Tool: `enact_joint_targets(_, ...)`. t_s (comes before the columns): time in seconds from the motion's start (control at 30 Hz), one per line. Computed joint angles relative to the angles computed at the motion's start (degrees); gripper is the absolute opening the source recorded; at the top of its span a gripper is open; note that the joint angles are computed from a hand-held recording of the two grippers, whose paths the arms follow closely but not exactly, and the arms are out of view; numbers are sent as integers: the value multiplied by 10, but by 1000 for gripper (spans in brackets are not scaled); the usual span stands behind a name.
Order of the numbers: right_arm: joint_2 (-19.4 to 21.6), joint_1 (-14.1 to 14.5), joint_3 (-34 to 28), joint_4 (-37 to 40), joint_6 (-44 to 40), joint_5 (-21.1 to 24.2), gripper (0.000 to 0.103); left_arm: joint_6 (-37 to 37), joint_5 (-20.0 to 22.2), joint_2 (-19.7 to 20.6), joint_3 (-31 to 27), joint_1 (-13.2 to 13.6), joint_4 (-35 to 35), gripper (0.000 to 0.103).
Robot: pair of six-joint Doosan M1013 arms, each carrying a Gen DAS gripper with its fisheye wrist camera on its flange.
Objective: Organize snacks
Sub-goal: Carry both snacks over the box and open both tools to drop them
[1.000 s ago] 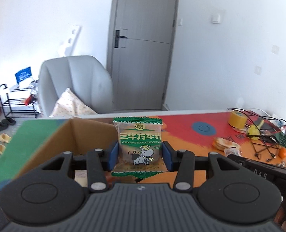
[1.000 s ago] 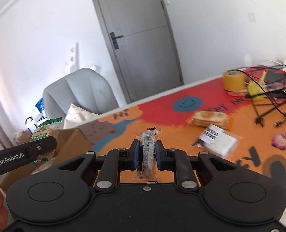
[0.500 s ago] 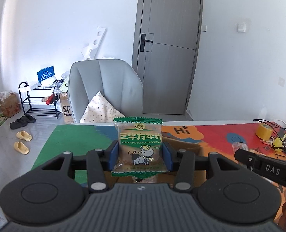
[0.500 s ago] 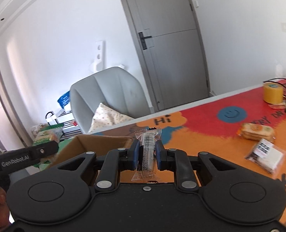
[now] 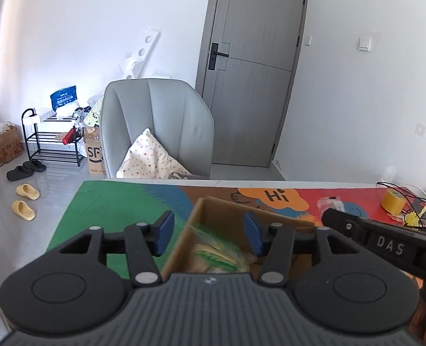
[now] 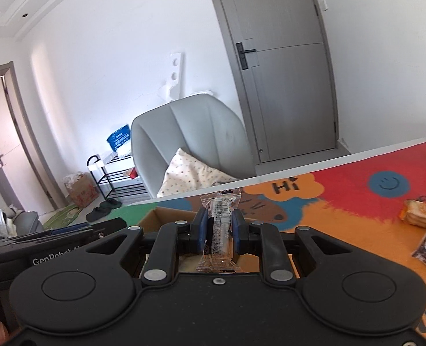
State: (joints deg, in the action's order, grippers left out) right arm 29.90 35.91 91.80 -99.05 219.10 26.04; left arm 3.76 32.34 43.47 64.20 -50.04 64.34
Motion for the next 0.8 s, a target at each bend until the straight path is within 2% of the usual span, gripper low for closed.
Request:
enact_joint_targets(0.13, 6, 1, -11, 21, -25, -8, 20, -25, 4, -6, 10, 2, 13, 56)
enact_joint_targets(0.23, 7, -1, -14, 30, -30, -23, 24, -38, 8, -10, 18, 3, 21, 60)
enact_joint_targets(0.33, 6, 0, -13, 41, -32, -17, 28, -40, 10, -12, 21, 3, 20, 64)
enact_joint_targets(0.4, 3, 1, -8, 41, -28, -12, 31, -38, 12, -11, 21, 1, 21, 75)
enact_joint_targets(0.53, -5, 2, 4, 43, -23, 4, 36, -30, 19, -9, 17, -4, 22, 82)
enact_joint_targets(0.6, -9, 3, 11, 49, -26, 12, 43, -17, 27, -6, 12, -7, 17, 88)
enact_joint_targets(0.63, -10, 3, 13, 53, -27, 17, 44, -12, 28, -5, 11, -9, 13, 88)
enact_joint_targets(0.8, -20, 4, 33, 71, -21, 42, 65, 4, 21, -3, 9, -13, 1, 89)
